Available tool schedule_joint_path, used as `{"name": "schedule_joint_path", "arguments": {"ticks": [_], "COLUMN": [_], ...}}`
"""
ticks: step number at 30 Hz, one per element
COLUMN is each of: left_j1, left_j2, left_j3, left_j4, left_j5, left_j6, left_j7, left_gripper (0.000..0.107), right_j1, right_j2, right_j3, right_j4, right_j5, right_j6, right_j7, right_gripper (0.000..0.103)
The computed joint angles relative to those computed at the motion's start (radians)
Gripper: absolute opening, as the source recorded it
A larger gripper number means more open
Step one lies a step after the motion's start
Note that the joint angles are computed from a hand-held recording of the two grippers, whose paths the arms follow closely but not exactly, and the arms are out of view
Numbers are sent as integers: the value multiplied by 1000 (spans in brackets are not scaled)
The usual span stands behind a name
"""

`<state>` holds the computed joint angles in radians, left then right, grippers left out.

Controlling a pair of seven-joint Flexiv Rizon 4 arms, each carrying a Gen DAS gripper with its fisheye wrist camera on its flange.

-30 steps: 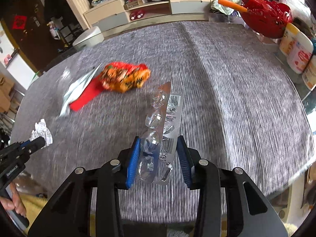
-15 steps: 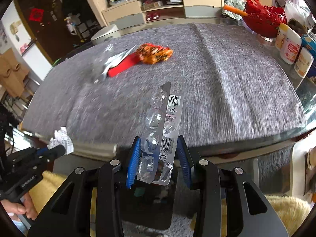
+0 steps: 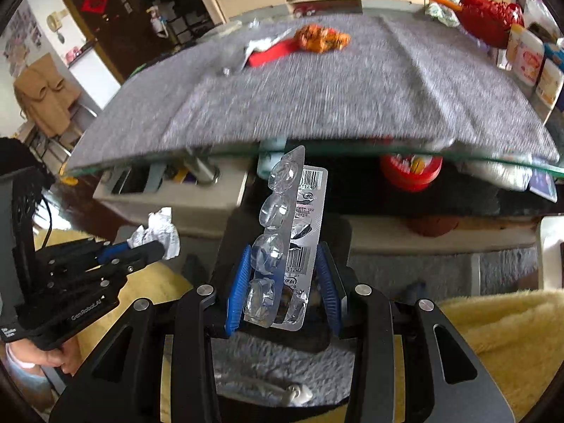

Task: Collect trash
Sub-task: 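Lower the tissue and blister pack into the bin and open both grippers, then raise both grippers back over the table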

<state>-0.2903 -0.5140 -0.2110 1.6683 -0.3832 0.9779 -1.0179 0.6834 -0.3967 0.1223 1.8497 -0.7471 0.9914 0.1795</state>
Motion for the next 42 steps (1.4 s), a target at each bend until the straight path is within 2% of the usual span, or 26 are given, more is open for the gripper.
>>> {"name": "schedule_joint_path", "arguments": {"ticks": [8,21,28,34,35,37,42], "left_j1": [-14,-39,-36,-44,-45,-45,-45], "left_j2": [-30,-130,-165,-180,-180,-179,-173], "left_j3": [8,25,24,36,39,41,44], "left_j4": [11,-70,-115,-144,-147,-149,-148], "left_j5": [19,82,86,100,105,109,120], "left_j6": [-36,-131,-182,-198,-199,-195,-180], "left_j7": [-20,-71,-89,-115,-121,-129,-134], "left_gripper": [12,12,13,19,24,34,55], "right_j1": [-10,-24,-21,-15,-15,-12,-13], "right_j2": [-55,-154,-173,-170,-167,-159,-141], "right_j3": [18,26,18,3,1,-7,-14], "right_j4": [12,-55,-77,-83,-82,-72,-55], "right_j5": [102,277,326,337,337,330,315], "right_j6": [46,66,77,65,61,60,61], "right_j7": [-29,-193,-233,-228,-224,-208,-178], "right_gripper": [39,39,41,42,46,64,66]}}
